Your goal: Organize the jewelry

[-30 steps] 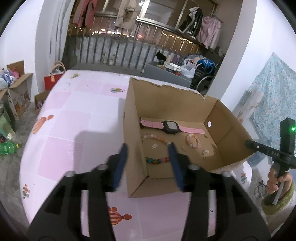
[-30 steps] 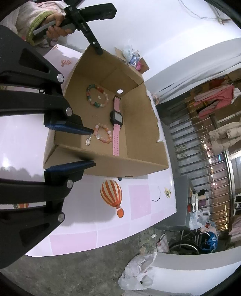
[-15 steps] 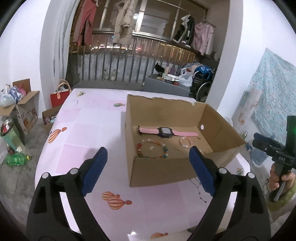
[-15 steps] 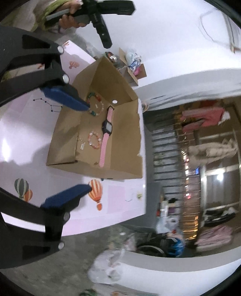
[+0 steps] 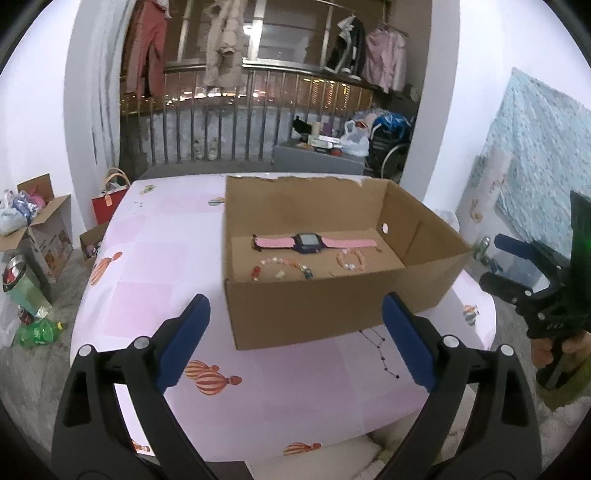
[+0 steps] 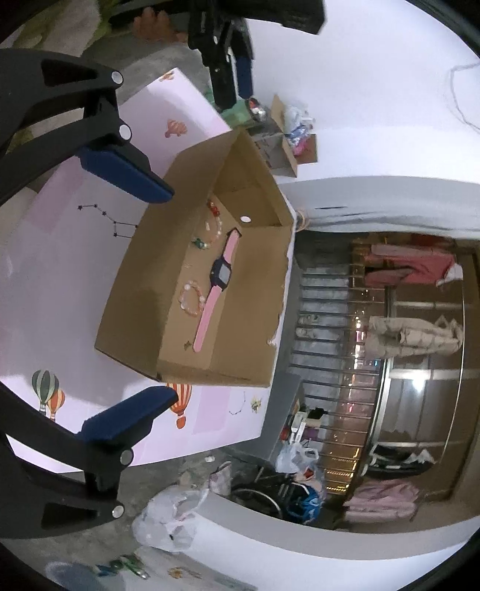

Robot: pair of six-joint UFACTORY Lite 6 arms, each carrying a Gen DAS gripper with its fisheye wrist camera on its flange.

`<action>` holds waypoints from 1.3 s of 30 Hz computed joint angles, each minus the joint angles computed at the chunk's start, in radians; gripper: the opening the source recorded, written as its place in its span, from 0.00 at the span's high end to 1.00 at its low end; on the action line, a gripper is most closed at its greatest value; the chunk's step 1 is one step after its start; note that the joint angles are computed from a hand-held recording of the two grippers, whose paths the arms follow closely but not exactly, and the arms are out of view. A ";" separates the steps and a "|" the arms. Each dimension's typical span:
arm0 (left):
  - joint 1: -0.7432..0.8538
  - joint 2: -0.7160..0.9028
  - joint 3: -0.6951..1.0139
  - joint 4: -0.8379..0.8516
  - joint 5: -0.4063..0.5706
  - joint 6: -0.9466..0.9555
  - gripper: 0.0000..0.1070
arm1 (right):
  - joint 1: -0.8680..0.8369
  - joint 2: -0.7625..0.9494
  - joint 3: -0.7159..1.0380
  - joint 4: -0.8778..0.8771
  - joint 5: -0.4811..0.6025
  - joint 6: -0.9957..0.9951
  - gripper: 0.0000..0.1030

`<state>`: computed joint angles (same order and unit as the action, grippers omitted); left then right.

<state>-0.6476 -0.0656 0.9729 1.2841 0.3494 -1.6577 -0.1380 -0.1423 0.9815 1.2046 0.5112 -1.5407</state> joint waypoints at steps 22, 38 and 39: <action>-0.078 0.072 0.090 -0.167 0.054 0.094 0.11 | -0.101 0.007 0.021 -0.024 0.068 0.172 0.06; -0.097 0.151 0.185 -0.234 0.147 0.181 0.11 | -0.041 -0.031 -0.032 -0.014 -0.040 0.147 0.06; -0.098 0.154 0.188 -0.230 0.152 0.184 0.11 | -0.035 -0.031 -0.031 -0.020 -0.050 0.152 0.06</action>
<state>-0.7456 0.0888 1.1605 1.0543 0.5014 -1.4740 -0.1735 -0.1729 0.9503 1.1845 0.4616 -1.3887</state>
